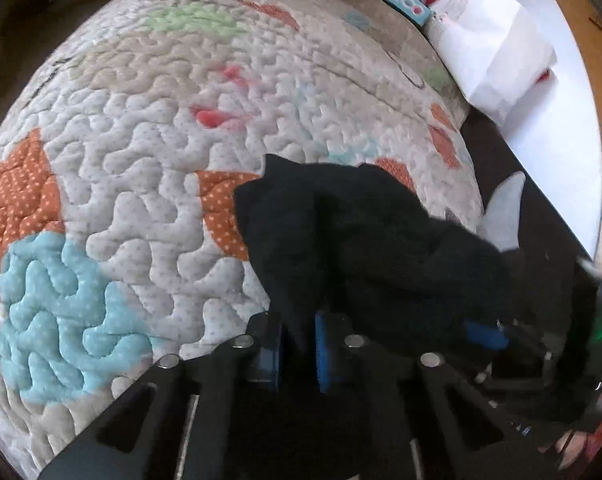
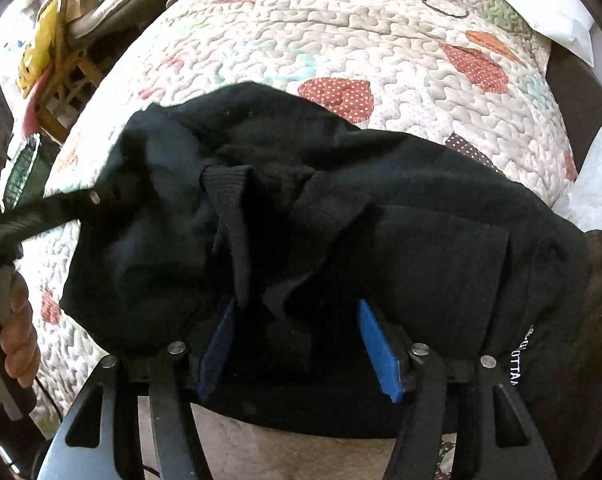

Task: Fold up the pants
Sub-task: 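Grasp the folded pants edge with the right gripper while the left gripper holds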

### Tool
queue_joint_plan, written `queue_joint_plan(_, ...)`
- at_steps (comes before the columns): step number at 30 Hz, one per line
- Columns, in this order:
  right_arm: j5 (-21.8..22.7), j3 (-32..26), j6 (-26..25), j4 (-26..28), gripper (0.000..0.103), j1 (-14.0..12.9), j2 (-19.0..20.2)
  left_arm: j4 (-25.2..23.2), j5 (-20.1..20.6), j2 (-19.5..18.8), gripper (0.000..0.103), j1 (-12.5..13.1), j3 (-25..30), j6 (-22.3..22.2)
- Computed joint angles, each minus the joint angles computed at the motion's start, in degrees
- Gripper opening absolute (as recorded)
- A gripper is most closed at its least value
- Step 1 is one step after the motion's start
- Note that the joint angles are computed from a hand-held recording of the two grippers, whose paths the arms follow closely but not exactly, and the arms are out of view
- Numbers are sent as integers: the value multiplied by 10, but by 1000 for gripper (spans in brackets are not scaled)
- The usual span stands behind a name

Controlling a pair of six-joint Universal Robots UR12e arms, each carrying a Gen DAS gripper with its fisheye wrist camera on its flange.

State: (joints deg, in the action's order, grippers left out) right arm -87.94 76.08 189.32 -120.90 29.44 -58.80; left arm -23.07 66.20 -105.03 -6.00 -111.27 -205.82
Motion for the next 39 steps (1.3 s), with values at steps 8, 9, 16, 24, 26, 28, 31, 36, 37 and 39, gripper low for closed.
queue_joint_plan(8,-28,3,-28,-33,67,10,-5,18,19,10,10,-2,-6,14)
queue_joint_plan(9,-26,3,-28,-29,67,10,-5,23,11,12,9,2,-9,9)
queue_joint_plan(16,6,-1,-27,-30,67,8,0,30,26,18,9,12,-10,-2)
queue_joint_plan(24,38,7,-30,-51,67,4,-6,-5,91,37,10,40,-19,-14)
queue_joint_plan(26,50,8,-22,-50,67,0,-7,-38,107,41,15,41,-16,0)
queue_joint_plan(28,57,11,-15,-62,67,-4,-11,-55,126,52,17,42,-19,13)
queue_joint_plan(31,60,25,23,-105,67,-15,-24,-42,135,75,18,48,-34,18)
queue_joint_plan(36,32,49,115,-141,67,-35,-40,-23,141,101,29,37,-42,19)
queue_joint_plan(37,33,56,147,-145,68,-42,-44,-18,143,100,31,27,-38,27)
queue_joint_plan(39,48,70,207,-158,68,-56,-50,-8,136,93,36,7,-30,42)
